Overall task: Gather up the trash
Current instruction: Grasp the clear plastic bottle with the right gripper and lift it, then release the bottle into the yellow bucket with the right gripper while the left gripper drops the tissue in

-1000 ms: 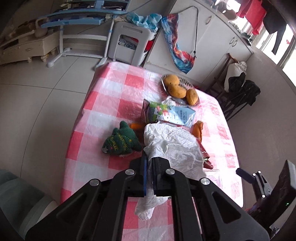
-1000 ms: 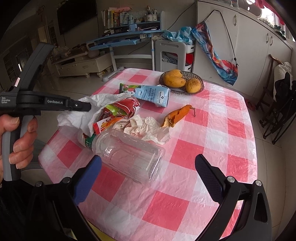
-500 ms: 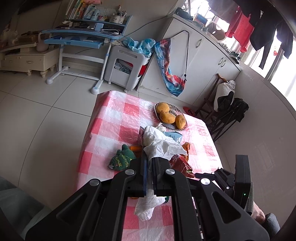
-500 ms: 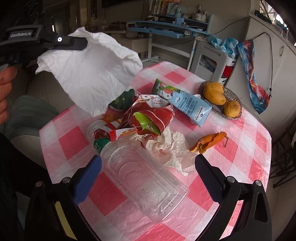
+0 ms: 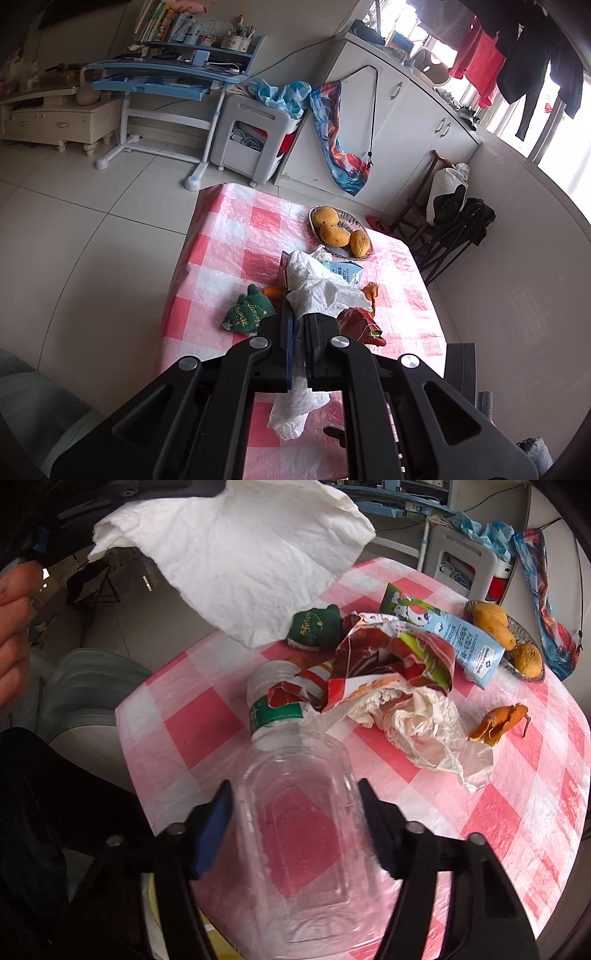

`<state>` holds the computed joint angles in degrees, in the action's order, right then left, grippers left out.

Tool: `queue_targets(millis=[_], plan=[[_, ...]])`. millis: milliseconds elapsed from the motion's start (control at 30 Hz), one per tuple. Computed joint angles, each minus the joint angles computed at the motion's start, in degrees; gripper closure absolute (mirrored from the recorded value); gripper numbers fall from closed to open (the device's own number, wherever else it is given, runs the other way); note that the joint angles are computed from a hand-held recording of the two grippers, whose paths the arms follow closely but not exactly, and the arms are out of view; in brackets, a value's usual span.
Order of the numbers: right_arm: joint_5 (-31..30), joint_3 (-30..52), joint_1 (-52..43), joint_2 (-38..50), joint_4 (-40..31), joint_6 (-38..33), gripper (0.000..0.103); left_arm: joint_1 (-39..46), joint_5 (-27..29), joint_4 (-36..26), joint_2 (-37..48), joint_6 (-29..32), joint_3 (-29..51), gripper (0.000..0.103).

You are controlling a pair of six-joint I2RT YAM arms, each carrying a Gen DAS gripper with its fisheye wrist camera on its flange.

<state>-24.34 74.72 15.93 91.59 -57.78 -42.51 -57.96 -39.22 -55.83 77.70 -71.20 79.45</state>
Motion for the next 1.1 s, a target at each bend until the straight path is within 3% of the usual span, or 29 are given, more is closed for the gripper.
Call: queue_targets(millis=[133, 333, 467, 633, 867, 1000, 1100], plan=[[-1.88, -3.76, -0.87, -4.51, 0.73, 1.11, 0.047, -3.61, -3.72, -1.78, -2.32, -3.62, -0.97, 0.098], [-13.24, -7.2, -5.7, -10.52, -5.5, 2.43, 0.047, -12.11, -9.73, -9.15, -3.99, -14.9, -1.4, 0.098], [-16.27, -13.97, -5.61, -18.87, -10.1, 0.84, 0.047, -16.85, -11.51, -13.11, -3.42, -21.57, -1.23, 0.098], [-12.31, -24.61, 0.06, -28.54, -10.48, 3.46, 0.047, -21.57, -11.92, -16.72, -0.46, -27.92, -0.18, 0.098], [1.14, -33.97, 10.32, -33.94, -3.29, 13.29, 0.044, -29.32, -9.33, -24.46, 8.3, -39.91, 3.75, 0.098], [-1.5, -32.44, 4.08, -35.97, -5.09, 12.79, 0.031, -32.06, -6.05, -24.14, 14.37, -40.18, 7.03, 0.098], [-5.27, -30.73, -4.78, -39.46, -6.12, 12.53, 0.028, -32.84, -2.58, -20.38, 18.39, -37.54, 8.38, 0.098]])
